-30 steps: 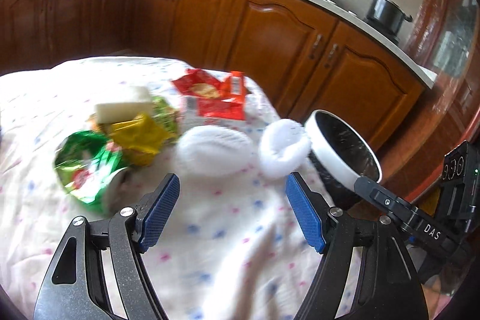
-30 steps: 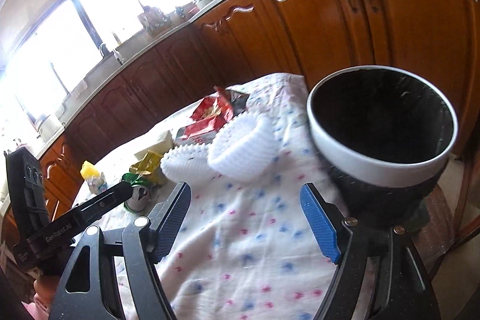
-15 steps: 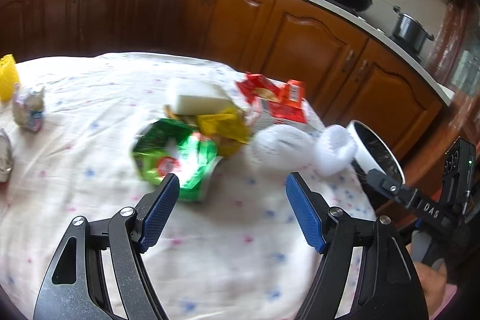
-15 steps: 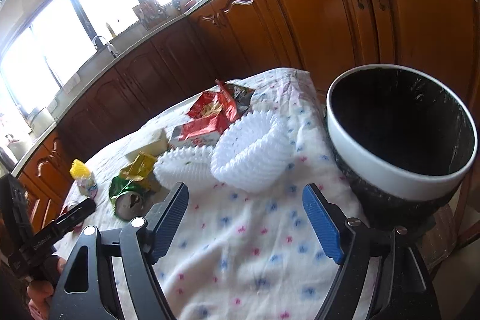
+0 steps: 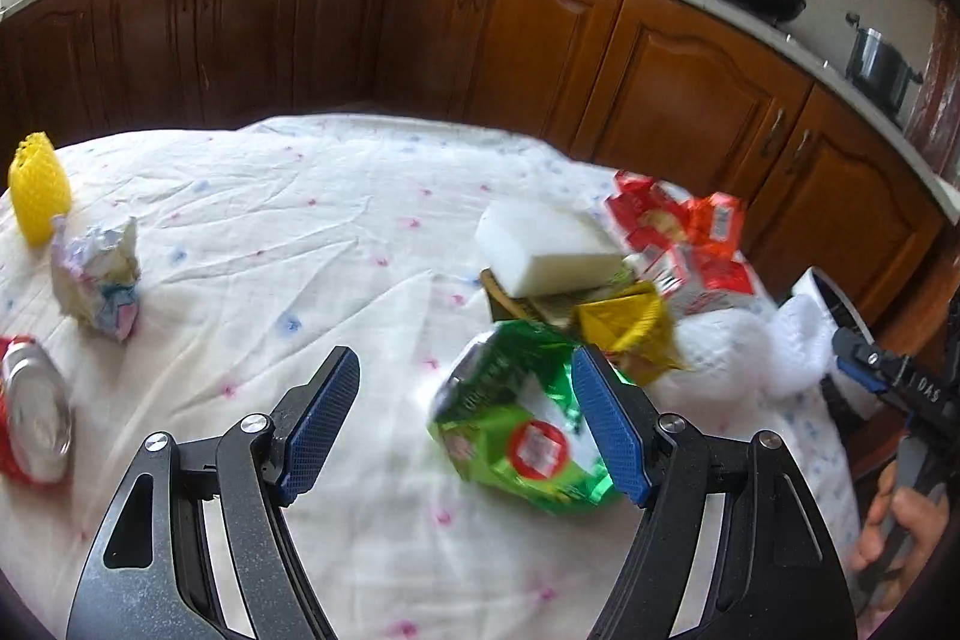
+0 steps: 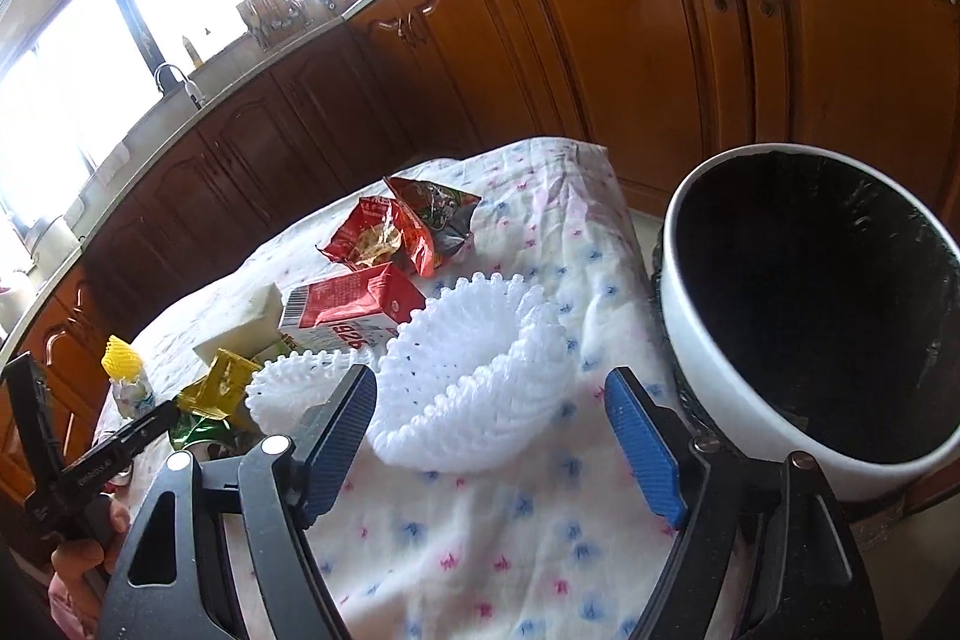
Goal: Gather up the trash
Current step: 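Move both tools back toward the remaining trash on the table, then grasp green snack bag with left tool while right tool grasps white foam net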
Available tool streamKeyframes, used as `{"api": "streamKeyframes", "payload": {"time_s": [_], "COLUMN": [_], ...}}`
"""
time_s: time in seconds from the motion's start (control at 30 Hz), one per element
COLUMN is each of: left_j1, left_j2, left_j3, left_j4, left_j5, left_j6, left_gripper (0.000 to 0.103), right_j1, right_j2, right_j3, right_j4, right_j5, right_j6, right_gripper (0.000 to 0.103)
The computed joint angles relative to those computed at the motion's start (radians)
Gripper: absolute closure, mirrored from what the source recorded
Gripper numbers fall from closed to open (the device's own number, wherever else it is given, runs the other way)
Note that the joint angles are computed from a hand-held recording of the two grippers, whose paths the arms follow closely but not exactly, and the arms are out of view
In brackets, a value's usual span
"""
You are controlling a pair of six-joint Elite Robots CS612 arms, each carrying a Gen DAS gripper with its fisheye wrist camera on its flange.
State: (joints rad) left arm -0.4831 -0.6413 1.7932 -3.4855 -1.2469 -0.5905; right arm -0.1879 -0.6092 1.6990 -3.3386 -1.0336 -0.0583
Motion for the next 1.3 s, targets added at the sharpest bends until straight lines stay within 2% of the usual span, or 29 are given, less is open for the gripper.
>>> {"api": "streamKeyframes", "payload": {"time_s": [0.03, 0.07, 0.1, 0.13, 0.17, 0.2, 0.23, 0.33, 0.43, 0.63, 0.83, 1.3], "left_j1": [0.005, 0.012, 0.016, 0.019, 0.019, 0.018, 0.019, 0.010, -0.005, -0.043, -0.073, -0.123], "left_j2": [0.004, 0.010, 0.014, 0.018, 0.019, 0.019, 0.020, 0.015, 0.004, -0.015, -0.029, -0.009], "left_j3": [-0.009, -0.017, -0.027, -0.034, -0.038, -0.042, -0.040, -0.027, 0.001, 0.048, 0.053, -0.059], "left_j4": [0.009, 0.013, 0.025, 0.039, 0.052, 0.072, 0.061, 0.037, -0.013, -0.090, -0.157, -0.128], "left_j5": [-0.016, -0.038, -0.058, -0.069, -0.076, -0.080, -0.094, -0.102, -0.101, -0.086, -0.113, -0.172], "left_j6": [0.003, 0.009, 0.016, 0.023, 0.028, 0.031, 0.030, 0.035, 0.041, 0.052, 0.069, 0.153], "left_gripper": [0.029, 0.029, 0.029, 0.033, 0.042, 0.048, 0.059, 0.081, 0.094, 0.095, 0.095, 0.095], "right_j1": [0.001, 0.002, 0.004, 0.005, 0.002, 0.001, -0.001, -0.008, -0.017, -0.039, -0.069, -0.134], "right_j2": [0.002, 0.004, 0.003, 0.003, 0.002, 0.000, -0.002, -0.012, -0.020, -0.044, -0.061, -0.074], "right_j3": [-0.003, -0.005, -0.004, -0.003, 0.004, 0.011, 0.018, 0.040, 0.059, 0.101, 0.128, 0.146], "right_j4": [0.006, 0.006, 0.010, 0.010, 0.000, -0.009, -0.014, -0.029, -0.041, -0.075, -0.128, -0.189], "right_j5": [-0.001, -0.005, -0.013, -0.016, -0.002, 0.003, 0.009, 0.036, 0.064, 0.103, 0.118, 0.095], "right_j6": [-0.003, -0.003, -0.008, -0.012, -0.017, -0.021, -0.026, -0.037, -0.042, -0.051, -0.033, 0.022], "right_gripper": [0.038, 0.061, 0.075, 0.079, 0.084, 0.086, 0.087, 0.089, 0.090, 0.090, 0.090, 0.090]}}
